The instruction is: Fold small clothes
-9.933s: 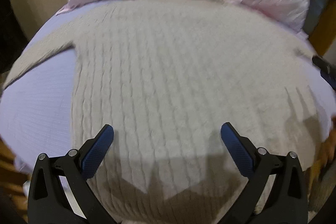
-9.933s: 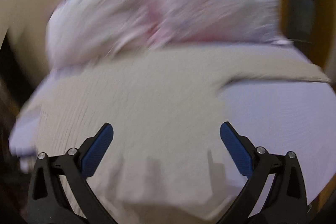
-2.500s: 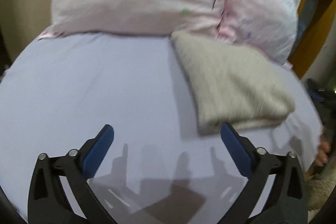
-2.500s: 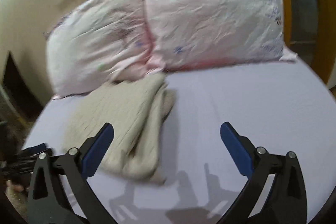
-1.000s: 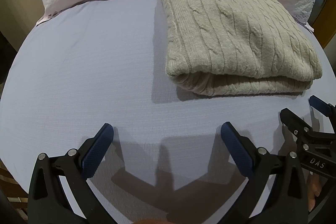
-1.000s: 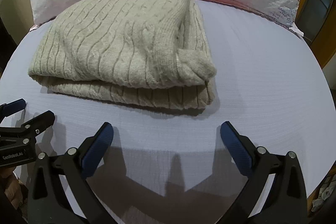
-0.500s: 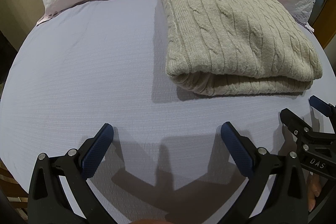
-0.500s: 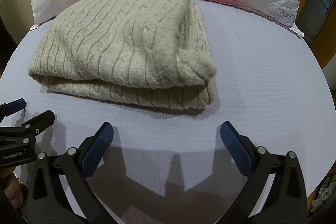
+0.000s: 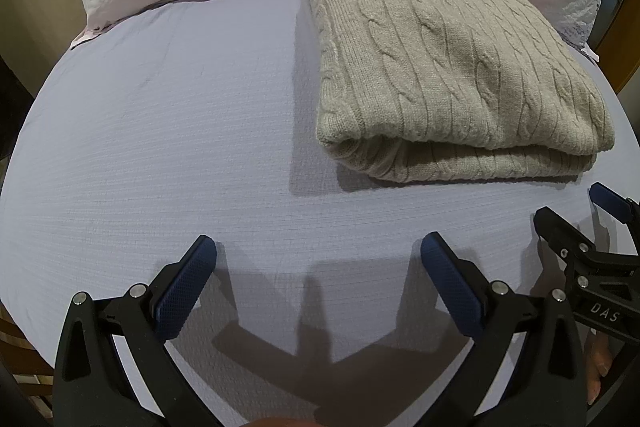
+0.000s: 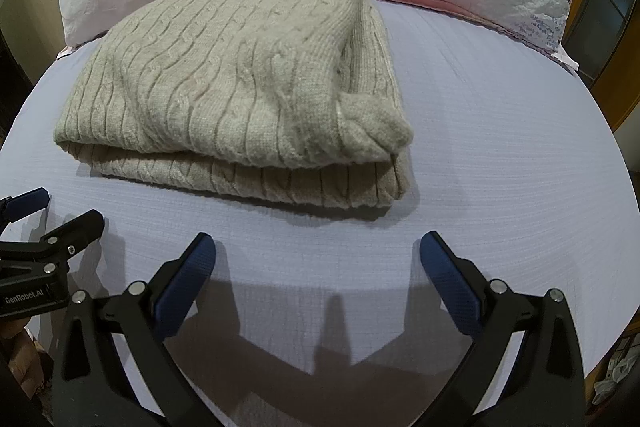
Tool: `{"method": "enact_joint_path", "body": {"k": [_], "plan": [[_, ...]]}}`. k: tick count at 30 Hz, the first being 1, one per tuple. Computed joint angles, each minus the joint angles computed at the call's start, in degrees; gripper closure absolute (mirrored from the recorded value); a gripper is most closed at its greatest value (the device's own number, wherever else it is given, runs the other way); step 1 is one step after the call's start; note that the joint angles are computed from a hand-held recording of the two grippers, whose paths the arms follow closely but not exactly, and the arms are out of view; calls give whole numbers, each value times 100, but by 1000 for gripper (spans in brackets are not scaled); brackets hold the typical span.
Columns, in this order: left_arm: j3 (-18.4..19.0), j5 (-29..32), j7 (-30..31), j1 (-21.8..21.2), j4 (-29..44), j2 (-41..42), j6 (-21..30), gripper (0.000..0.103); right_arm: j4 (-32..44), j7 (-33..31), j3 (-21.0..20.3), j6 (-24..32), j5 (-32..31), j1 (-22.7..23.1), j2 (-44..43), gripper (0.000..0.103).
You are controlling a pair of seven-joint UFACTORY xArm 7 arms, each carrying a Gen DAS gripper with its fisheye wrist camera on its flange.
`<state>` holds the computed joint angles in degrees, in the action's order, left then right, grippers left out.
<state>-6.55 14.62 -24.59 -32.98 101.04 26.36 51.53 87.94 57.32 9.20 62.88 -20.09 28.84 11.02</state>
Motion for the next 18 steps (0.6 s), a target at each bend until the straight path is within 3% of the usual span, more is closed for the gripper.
{"method": "enact_joint_path", "body": {"k": [18], "plan": [[8, 17, -21, -15, 16, 14, -13, 1, -42, 4, 5, -18, -6, -3, -29, 2]]}}
